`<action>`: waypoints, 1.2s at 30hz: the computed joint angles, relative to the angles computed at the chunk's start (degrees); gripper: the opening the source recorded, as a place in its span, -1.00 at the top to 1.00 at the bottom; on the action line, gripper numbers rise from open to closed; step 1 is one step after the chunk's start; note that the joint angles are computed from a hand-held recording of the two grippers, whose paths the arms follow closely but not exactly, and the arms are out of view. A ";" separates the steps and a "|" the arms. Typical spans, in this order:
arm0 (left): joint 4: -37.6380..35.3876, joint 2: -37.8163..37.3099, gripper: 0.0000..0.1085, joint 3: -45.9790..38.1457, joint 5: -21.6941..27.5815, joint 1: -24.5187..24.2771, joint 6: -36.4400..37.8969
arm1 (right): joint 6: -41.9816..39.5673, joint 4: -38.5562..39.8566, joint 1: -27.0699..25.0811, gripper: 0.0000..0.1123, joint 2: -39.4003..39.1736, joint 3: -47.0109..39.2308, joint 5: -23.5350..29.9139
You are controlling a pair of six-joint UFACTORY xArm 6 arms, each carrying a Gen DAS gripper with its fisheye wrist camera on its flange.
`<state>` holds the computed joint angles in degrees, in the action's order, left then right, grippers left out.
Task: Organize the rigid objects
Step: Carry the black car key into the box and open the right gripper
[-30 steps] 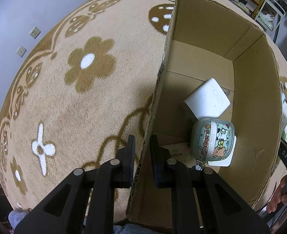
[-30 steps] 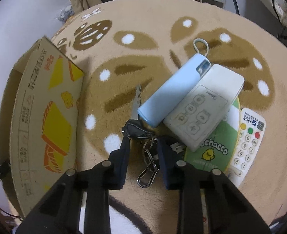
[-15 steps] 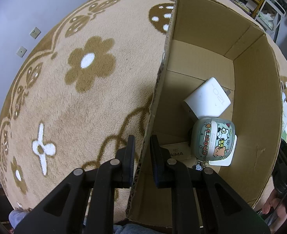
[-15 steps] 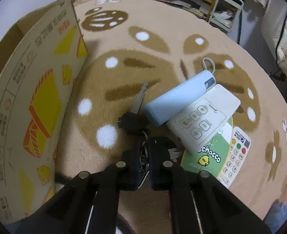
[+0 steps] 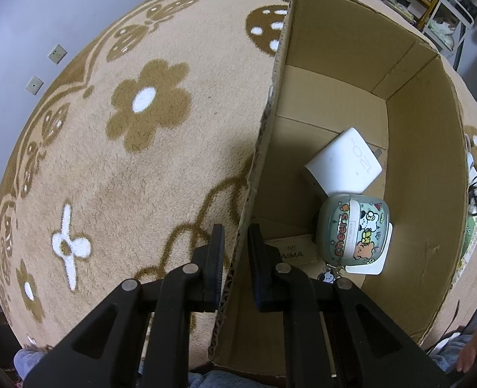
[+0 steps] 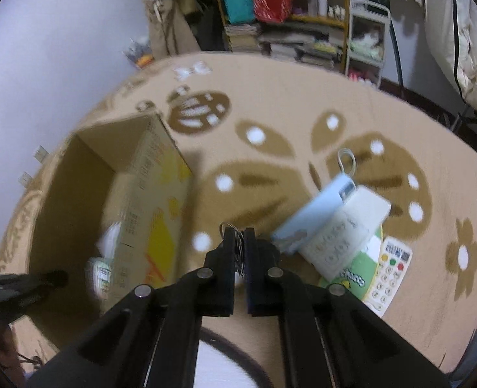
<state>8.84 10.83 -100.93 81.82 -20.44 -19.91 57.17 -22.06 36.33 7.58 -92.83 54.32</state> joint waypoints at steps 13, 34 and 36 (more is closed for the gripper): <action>-0.97 -0.15 0.76 0.47 -0.19 0.40 0.17 | 0.37 -6.19 3.60 0.89 1.42 -5.13 -9.88; -0.29 -0.17 0.77 0.81 -0.43 0.32 0.49 | -6.52 -0.05 4.85 0.89 5.97 -6.32 -16.29; -0.33 -0.13 0.77 0.66 -0.31 0.30 0.46 | -7.70 1.60 4.84 0.89 6.56 -6.18 -15.64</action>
